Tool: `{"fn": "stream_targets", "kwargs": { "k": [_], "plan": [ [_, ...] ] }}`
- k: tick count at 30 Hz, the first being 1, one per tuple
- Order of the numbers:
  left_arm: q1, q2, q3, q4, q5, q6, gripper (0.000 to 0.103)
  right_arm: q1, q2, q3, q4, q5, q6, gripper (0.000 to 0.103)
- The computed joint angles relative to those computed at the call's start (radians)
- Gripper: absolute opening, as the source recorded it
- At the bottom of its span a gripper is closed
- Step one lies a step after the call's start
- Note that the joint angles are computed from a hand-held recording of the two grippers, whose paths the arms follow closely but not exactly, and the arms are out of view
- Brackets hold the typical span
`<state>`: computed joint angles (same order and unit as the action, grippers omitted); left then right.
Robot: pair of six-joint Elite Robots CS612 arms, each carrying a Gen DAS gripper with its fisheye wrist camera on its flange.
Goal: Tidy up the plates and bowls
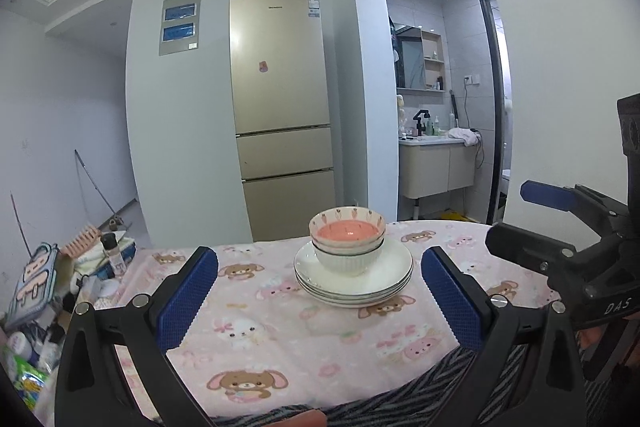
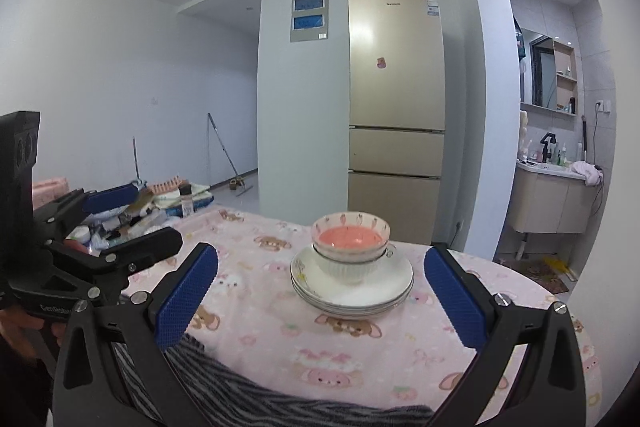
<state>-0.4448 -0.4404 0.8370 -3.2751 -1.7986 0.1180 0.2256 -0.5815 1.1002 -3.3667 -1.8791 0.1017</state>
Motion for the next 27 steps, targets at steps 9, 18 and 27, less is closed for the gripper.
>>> {"fn": "stream_targets", "kwargs": {
  "k": [9,18,27],
  "plan": [
    [0.002,0.030,-0.010,0.028,0.024,-0.002,0.103,0.007,0.030,0.006,-0.044,-0.029,-0.024,0.103],
    [-0.002,0.081,-0.063,0.062,0.049,-0.005,0.103,-0.002,0.053,-0.009,0.032,-0.041,0.028,0.103],
    [-0.001,0.093,-0.079,0.092,0.043,-0.003,0.103,0.010,0.062,-0.018,0.064,-0.088,0.019,0.103]
  ]
}}
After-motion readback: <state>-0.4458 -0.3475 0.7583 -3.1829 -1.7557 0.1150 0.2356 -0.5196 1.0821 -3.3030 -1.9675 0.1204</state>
